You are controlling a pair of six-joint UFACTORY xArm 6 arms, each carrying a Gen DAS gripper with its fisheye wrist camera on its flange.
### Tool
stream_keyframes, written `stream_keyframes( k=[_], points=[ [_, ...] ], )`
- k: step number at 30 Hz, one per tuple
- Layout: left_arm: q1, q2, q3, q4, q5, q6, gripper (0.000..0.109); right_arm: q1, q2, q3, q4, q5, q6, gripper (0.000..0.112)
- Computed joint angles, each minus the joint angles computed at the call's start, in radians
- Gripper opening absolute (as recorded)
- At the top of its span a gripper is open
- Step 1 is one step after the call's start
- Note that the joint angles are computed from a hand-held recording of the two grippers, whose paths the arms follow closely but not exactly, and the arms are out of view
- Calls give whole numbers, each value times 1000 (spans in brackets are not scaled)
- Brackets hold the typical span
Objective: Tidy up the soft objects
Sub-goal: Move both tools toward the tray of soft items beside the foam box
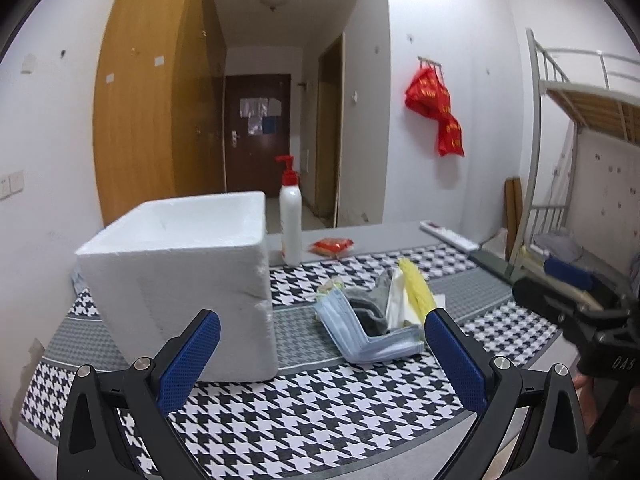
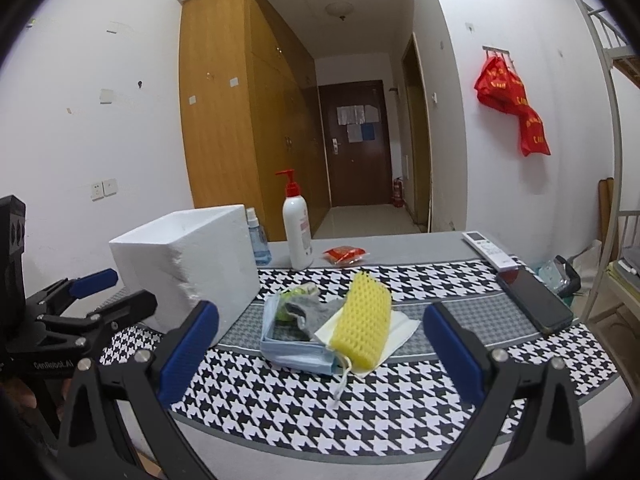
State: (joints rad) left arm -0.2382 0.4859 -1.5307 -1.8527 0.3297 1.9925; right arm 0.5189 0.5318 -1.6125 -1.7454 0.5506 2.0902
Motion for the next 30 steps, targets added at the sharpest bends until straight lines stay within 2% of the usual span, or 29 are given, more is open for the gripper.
stream_keyframes(
  k=[5, 8, 15, 19, 30],
  points=[
    [-19, 42, -40, 141, -3, -138, 102, -26, 5, -3, 36, -26, -23, 103],
    [-38, 75, -74, 229, -33, -228, 102, -40, 10, -6, 60, -39, -37, 103],
    [-58, 139, -140, 377, -36, -387, 102, -73, 36, -27, 125, -75, -95, 103],
    [-62, 174, -173, 477, -4, -485, 102, -92, 64, -55, 175, -100, -142, 103],
    [-85, 316, -307, 774, -32, -771, 102, -153, 121, -94, 306, -180, -249, 103]
  ],
)
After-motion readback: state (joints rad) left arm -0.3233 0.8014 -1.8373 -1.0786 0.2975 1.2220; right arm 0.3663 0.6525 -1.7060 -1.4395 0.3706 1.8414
